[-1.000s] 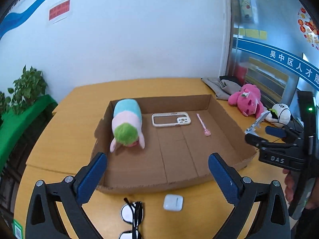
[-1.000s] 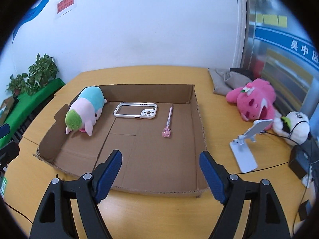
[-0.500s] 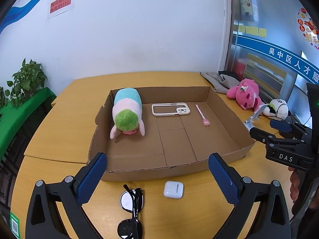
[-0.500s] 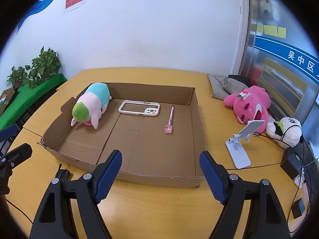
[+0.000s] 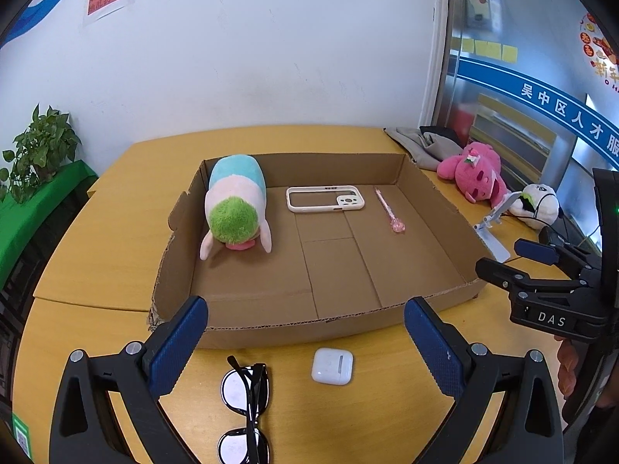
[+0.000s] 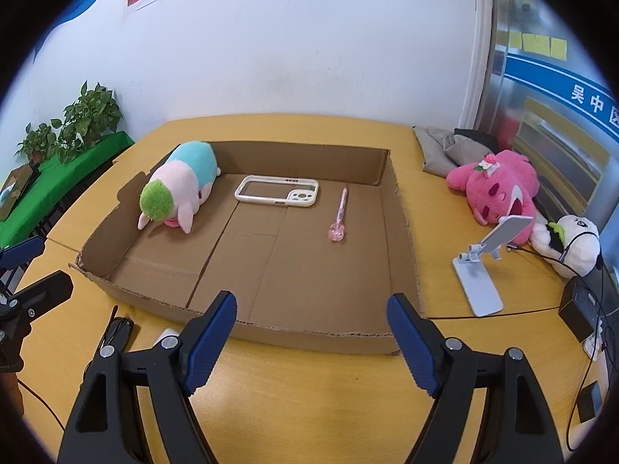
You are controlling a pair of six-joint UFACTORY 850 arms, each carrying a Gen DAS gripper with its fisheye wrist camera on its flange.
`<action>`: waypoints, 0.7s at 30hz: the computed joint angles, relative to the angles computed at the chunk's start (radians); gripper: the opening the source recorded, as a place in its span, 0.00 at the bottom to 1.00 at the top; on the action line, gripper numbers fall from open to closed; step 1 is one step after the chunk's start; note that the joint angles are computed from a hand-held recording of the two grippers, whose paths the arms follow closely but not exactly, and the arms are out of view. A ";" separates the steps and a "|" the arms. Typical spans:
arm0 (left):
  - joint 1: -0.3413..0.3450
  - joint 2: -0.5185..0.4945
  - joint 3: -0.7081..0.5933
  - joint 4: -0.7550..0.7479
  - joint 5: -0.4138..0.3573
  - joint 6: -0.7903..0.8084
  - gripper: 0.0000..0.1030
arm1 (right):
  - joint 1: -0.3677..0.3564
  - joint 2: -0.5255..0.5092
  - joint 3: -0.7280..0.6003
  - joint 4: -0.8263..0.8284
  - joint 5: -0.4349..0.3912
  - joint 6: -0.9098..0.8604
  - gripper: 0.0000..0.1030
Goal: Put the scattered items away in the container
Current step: 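Move the left tool back to the white earbuds case on the table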
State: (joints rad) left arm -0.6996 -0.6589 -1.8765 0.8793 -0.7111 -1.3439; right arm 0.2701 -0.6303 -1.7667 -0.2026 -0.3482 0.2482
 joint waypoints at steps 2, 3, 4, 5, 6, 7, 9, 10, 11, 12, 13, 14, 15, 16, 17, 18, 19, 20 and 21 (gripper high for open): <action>0.003 -0.001 0.006 -0.026 0.008 0.020 1.00 | -0.001 -0.009 -0.005 0.114 -0.012 -0.113 0.78; 0.005 0.000 0.011 -0.043 0.015 0.033 1.00 | 0.000 -0.015 -0.007 0.150 -0.019 -0.149 0.78; 0.009 0.000 0.016 -0.062 0.022 0.048 1.00 | 0.003 -0.020 -0.007 0.194 -0.026 -0.192 0.78; 0.012 -0.001 0.021 -0.081 0.029 0.063 1.00 | 0.004 -0.025 -0.007 0.254 -0.032 -0.252 0.78; 0.015 -0.002 0.026 -0.102 0.037 0.076 1.00 | 0.005 -0.031 -0.005 0.331 -0.042 -0.330 0.78; 0.018 -0.002 0.032 -0.127 0.047 0.092 1.00 | 0.005 -0.040 -0.005 0.412 -0.057 -0.414 0.78; 0.029 -0.002 0.047 -0.190 0.078 0.130 1.00 | 0.009 -0.062 -0.010 0.519 -0.094 -0.531 0.78; 0.035 -0.007 0.048 -0.233 0.089 0.163 1.00 | 0.012 -0.075 -0.012 0.551 -0.113 -0.571 0.78; 0.041 -0.014 0.045 -0.272 0.094 0.197 1.00 | 0.015 -0.084 -0.012 0.576 -0.127 -0.603 0.78; 0.047 -0.027 0.037 -0.308 0.095 0.231 1.00 | 0.017 -0.089 -0.006 0.596 -0.136 -0.631 0.78; 0.053 -0.041 0.025 -0.343 0.093 0.264 1.00 | 0.019 -0.092 0.004 0.620 -0.140 -0.664 0.78; 0.058 -0.057 0.012 -0.382 0.092 0.303 1.00 | 0.020 -0.092 0.015 0.652 -0.144 -0.701 0.78; 0.063 -0.075 -0.006 -0.424 0.088 0.346 1.00 | 0.019 -0.094 0.023 0.687 -0.149 -0.737 0.78; 0.066 -0.095 -0.025 -0.461 0.078 0.385 1.00 | 0.018 -0.095 0.030 0.717 -0.154 -0.769 0.78; 0.068 -0.114 -0.045 -0.488 0.065 0.417 0.99 | 0.017 -0.093 0.038 0.739 -0.156 -0.795 0.78; 0.070 -0.133 -0.066 -0.518 0.055 0.451 0.98 | 0.017 -0.088 0.050 0.752 -0.153 -0.819 0.78; 0.073 -0.149 -0.083 -0.552 0.048 0.485 0.97 | 0.018 -0.078 0.065 0.760 -0.146 -0.841 0.77; 0.075 -0.163 -0.097 -0.583 0.045 0.512 0.94 | 0.018 -0.068 0.081 0.767 -0.139 -0.861 0.77; 0.078 -0.175 -0.110 -0.610 0.043 0.531 0.90 | 0.016 -0.060 0.093 0.777 -0.136 -0.881 0.77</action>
State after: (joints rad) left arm -0.6218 -0.8344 -1.9864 0.2694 -0.6682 -0.8125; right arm 0.2863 -0.6905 -1.6732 0.5748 -0.4842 -0.6330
